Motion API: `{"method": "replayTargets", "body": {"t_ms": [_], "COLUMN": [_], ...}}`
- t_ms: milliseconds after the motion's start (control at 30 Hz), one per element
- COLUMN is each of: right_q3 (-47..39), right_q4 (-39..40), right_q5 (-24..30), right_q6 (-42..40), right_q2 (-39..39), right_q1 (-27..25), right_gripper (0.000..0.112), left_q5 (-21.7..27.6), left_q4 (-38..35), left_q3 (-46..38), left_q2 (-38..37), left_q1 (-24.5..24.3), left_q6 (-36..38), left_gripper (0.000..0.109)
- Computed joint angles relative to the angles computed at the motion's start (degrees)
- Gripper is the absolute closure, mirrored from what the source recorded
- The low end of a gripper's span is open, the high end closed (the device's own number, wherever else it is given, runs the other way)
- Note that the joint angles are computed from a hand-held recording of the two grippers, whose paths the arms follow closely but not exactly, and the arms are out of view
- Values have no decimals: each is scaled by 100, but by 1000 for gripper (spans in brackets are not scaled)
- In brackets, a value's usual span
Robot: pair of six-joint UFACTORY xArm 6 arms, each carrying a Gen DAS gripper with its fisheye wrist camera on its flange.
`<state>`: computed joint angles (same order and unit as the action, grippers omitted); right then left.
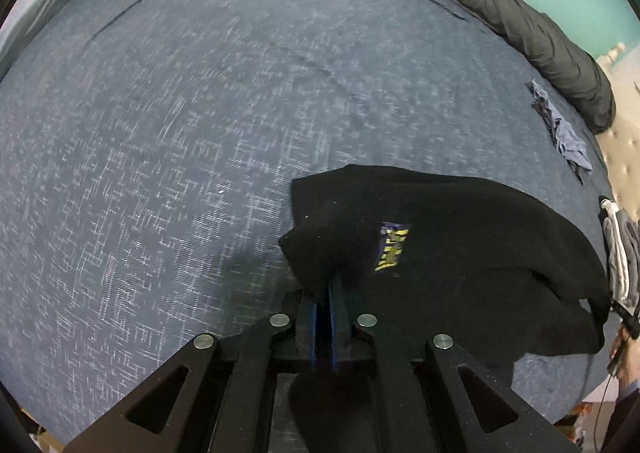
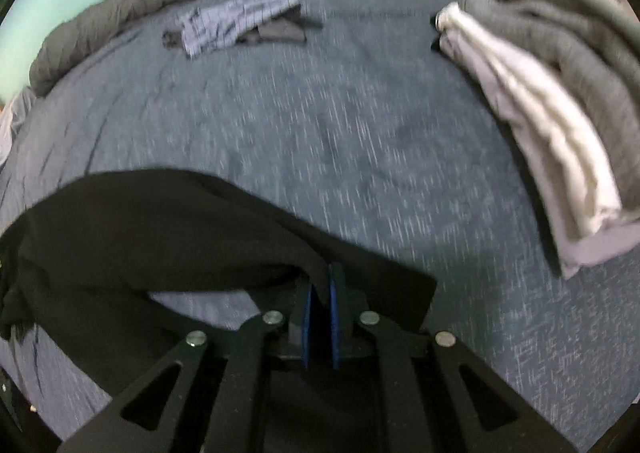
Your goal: Fold clothes
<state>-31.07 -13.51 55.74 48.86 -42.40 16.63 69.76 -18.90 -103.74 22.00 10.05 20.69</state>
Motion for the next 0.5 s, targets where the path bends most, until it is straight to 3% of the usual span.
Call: {"method": "replayTargets", "body": {"t_ms": [100,167,300,433,500], "right_q3": [22,-10,52,9,-127], "right_q4": [70,-55,-58,-383,-675], "right_q5": [190,334,551,451,366], "right_q6": [-114,-45,-136,297,584], "right_q2": [-88,-168,-624,-1071,-983], "right_q1": [-11,61,116,250,412], "right_gripper": [94,80,79,79,78], "left_q5": [97,148,87,-148,-184], "left_q4": [-250,-394,-559,-881,-893], "left_q3": [-24,-10,-89,-166,-220], "left_q2": [-10,-79,-142,-165,-122], "left_q1": [85,106,157,231,213], "left_q6": [34,58,147,177,120], "left_gripper": [98,96,91,67,67]}}
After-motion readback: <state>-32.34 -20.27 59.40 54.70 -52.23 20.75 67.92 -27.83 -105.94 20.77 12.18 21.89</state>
